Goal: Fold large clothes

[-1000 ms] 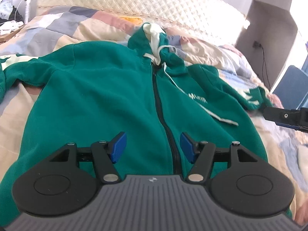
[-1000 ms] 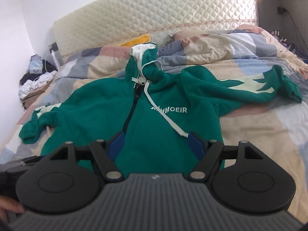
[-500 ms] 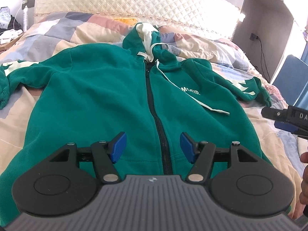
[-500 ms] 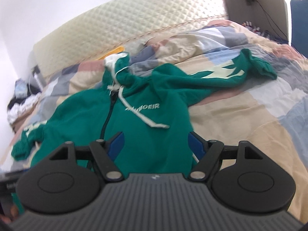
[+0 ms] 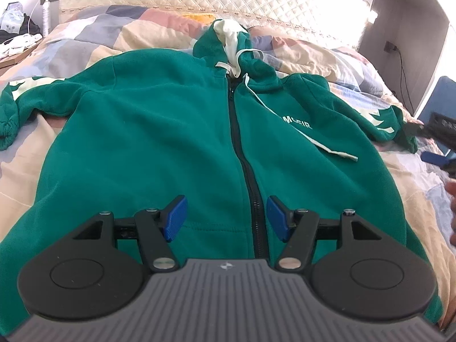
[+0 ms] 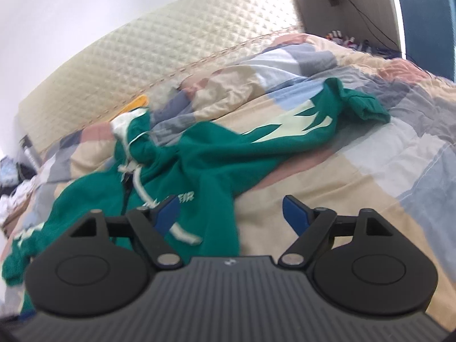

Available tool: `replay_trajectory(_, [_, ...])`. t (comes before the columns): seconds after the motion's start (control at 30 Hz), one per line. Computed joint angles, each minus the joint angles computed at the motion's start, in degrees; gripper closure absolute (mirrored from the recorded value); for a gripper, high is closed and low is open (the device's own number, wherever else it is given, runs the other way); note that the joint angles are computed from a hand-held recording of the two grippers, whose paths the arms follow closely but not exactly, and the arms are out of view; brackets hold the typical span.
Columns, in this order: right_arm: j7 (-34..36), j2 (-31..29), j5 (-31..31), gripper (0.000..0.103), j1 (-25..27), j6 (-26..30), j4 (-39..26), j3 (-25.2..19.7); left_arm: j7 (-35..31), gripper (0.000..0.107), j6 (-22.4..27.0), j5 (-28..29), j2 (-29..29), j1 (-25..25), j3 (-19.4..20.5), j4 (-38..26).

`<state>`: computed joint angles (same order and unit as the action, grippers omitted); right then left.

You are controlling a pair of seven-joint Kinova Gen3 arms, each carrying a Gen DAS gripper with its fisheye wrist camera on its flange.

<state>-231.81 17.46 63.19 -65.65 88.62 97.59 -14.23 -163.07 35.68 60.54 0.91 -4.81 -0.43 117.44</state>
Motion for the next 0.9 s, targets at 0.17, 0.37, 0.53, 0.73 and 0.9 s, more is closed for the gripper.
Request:
replay_trajectory(0.17, [-9.6, -4.1, 1.1, 0.0, 5.4, -9.1, 8.0, -1.2, 1.8, 0.04, -0.5, -1.6, 0.8, 0.2, 0.3, -0.4])
replay_trajectory(0.37, [-23.4, -6.1, 3.5, 0.0, 6.6, -15.6, 15.0, 2.1, 3.0, 0.04, -1.6, -2.3, 1.3, 0.2, 0.8, -0.5])
replay_trajectory(0.53, [-32.6, -7.5, 9.2, 0.0, 11.9, -22.2, 22.5, 1.1, 4.6, 0.04, -2.3, -2.9, 2.2, 0.2, 1.3, -0.9])
replay_trajectory(0.73, [-34.4, -9.9, 19.6, 0.0, 21.7, -33.7, 30.3, 0.0, 4.5, 0.04, -2.8, -2.1, 3.4, 0.7, 1.3, -1.4])
replay_trajectory(0.9, [-39.0, -9.1, 24.3, 0.001, 26.4, -34.2, 33.3, 0.1, 1.4, 0.04, -3.5, 5.0, 3.7, -0.5, 2.5, -0.8])
